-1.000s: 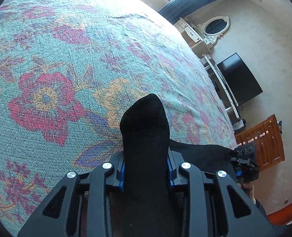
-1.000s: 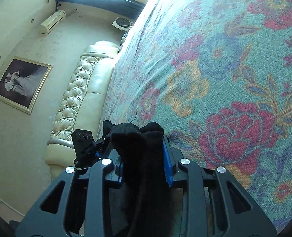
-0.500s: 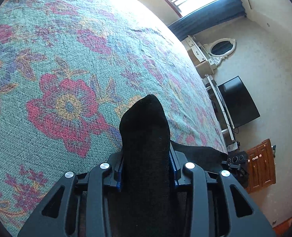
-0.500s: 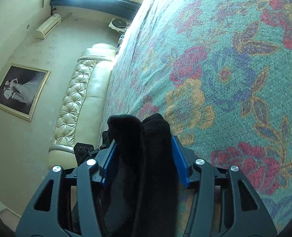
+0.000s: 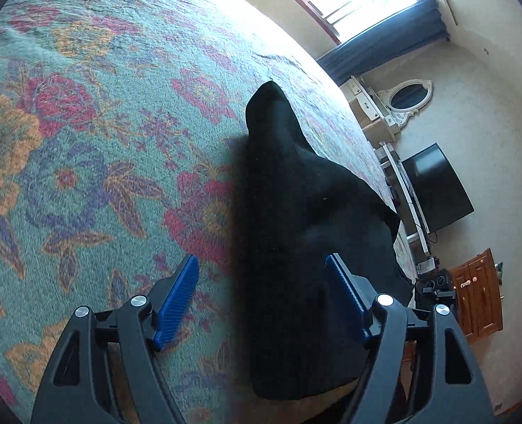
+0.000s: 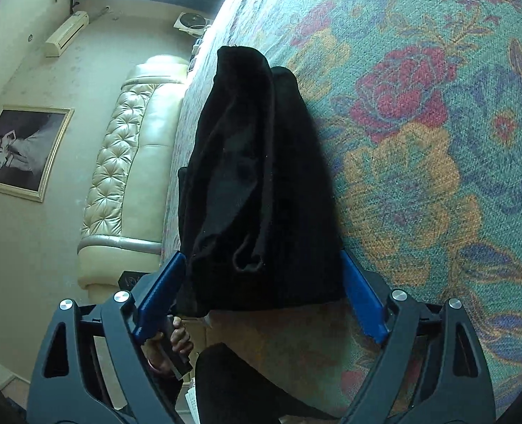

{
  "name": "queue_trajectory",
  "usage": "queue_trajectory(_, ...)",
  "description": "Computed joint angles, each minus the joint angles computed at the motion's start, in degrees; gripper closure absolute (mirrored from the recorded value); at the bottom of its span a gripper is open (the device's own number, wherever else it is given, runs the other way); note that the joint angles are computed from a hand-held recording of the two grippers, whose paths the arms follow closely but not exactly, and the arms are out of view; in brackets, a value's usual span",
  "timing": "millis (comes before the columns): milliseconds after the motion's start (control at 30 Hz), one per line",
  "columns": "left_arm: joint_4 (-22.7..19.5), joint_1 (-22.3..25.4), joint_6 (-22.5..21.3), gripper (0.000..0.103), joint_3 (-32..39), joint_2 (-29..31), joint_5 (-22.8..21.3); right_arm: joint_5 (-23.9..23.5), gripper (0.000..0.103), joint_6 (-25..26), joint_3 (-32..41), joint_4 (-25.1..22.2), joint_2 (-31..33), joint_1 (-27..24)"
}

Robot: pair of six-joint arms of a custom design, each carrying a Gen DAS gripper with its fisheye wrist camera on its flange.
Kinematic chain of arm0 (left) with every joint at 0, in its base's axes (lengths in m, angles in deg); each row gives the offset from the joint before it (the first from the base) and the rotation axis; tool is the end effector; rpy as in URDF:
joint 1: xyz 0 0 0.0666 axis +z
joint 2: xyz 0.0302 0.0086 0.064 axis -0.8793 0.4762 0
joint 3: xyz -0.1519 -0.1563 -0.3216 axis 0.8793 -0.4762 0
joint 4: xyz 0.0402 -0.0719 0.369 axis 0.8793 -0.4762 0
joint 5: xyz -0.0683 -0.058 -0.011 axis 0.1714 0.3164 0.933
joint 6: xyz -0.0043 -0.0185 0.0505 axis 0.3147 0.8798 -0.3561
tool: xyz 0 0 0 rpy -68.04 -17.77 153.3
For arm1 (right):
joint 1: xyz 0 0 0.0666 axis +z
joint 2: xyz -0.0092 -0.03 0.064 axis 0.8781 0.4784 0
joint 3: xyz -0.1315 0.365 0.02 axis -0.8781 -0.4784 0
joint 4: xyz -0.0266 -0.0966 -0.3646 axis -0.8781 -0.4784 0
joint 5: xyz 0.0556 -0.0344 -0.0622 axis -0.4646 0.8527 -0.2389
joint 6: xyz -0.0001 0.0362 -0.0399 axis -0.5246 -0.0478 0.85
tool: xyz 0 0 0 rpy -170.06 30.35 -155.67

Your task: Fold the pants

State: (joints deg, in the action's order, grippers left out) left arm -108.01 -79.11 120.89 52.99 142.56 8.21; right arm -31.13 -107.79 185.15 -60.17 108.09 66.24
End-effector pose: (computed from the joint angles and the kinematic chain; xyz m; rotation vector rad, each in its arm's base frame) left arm 0.4220 -0.1445 0.4926 -0.4409 2.3392 -0.8972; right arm 0.5736 0.0789 0.3986 0.1204 2.5226 1.5767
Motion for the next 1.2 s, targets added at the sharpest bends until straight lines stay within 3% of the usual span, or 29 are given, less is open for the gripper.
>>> queue_trajectory(33,0.3,-0.4,1.4,0.029,-0.8,-0.8,-0.6,0.5,0.02,-0.3,-0.2,0.3,-0.2,0.1)
queue_trajectory(167,1.7,-1.4,7.7,0.023,-2.1,-2.0,-0.1,2.3,0.055,-2.0,-1.9,1.3,-0.9,0.1)
queue_trajectory(200,1.4,-1.7,8.3,0.022,-1.8,-1.7,0.0,1.9,0.062,-3.1,-3.0,2.6,-1.3,0.0)
queue_trajectory(267,0.3,-2.5,7.1,0.021,0.4,0.1,-1.0,1.2,0.067,-5.7,-5.6,5.9,-2.7,-0.3)
queue_trajectory(367,-0.1,-3.7,4.1,0.021,2.3,2.1,-2.9,2.1,0.069,-7.6,-8.5,8.5,-4.8,-0.1)
queue_trajectory(467,-3.3,-4.0,0.5,0.042,5.2,4.5,-3.5,2.1,0.07,-9.4,-10.6,10.6,-5.8,-0.2)
queue_trajectory(667,-3.1,-3.5,-3.0,0.044,5.7,5.4,-1.8,1.4,0.071,-14.6,-15.7,18.0,-8.3,-0.5)
queue_trajectory(900,-5.0,-4.3,-6.1,0.061,9.1,7.6,-3.0,1.7,0.071,-16.6,-18.0,20.9,-9.7,-0.6)
queue_trajectory(1000,-5.8,-4.0,-8.3,0.063,9.4,7.5,-2.9,1.7,0.072,-16.6,-18.6,21.0,-10.2,-0.5)
queue_trajectory(1200,-3.4,-3.3,-6.6,0.058,8.8,8.1,-0.6,1.4,0.072,-17.3,-19.1,22.2,-10.1,-0.6)
